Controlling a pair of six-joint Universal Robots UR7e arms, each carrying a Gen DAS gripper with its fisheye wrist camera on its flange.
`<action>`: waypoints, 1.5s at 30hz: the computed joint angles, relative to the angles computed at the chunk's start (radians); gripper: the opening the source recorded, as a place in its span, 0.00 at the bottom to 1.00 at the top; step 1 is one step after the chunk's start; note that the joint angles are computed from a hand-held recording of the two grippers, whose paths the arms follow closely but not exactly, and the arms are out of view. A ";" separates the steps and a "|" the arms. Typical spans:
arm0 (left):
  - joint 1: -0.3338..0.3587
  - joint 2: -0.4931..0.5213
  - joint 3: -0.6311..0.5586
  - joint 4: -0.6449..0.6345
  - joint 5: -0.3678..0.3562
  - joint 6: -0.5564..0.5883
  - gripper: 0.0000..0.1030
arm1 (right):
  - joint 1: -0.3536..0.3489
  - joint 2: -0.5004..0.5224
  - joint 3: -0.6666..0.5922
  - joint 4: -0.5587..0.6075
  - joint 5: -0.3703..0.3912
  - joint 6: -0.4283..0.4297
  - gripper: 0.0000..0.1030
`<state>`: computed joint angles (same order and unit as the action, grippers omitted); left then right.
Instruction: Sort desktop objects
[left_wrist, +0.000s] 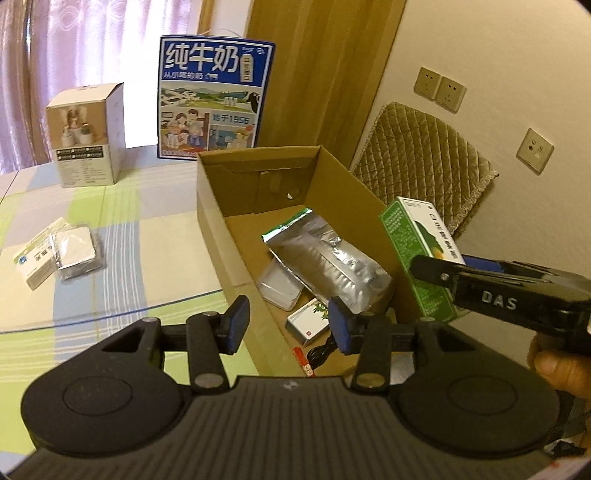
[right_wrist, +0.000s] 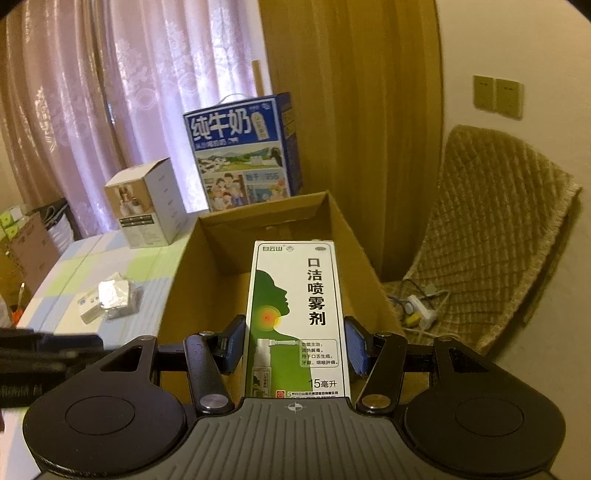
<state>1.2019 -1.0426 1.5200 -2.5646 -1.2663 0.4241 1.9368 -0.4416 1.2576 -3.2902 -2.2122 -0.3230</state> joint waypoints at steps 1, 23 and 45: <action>0.001 -0.004 0.003 -0.002 0.000 -0.001 0.42 | -0.002 0.007 -0.014 0.004 0.018 -0.006 0.51; 0.038 -0.197 0.176 -0.044 0.042 -0.068 0.59 | 0.078 -0.045 0.172 -0.039 0.013 0.116 0.80; 0.063 -0.469 0.338 -0.062 0.192 -0.041 0.90 | 0.200 -0.020 0.231 0.068 0.046 0.196 0.90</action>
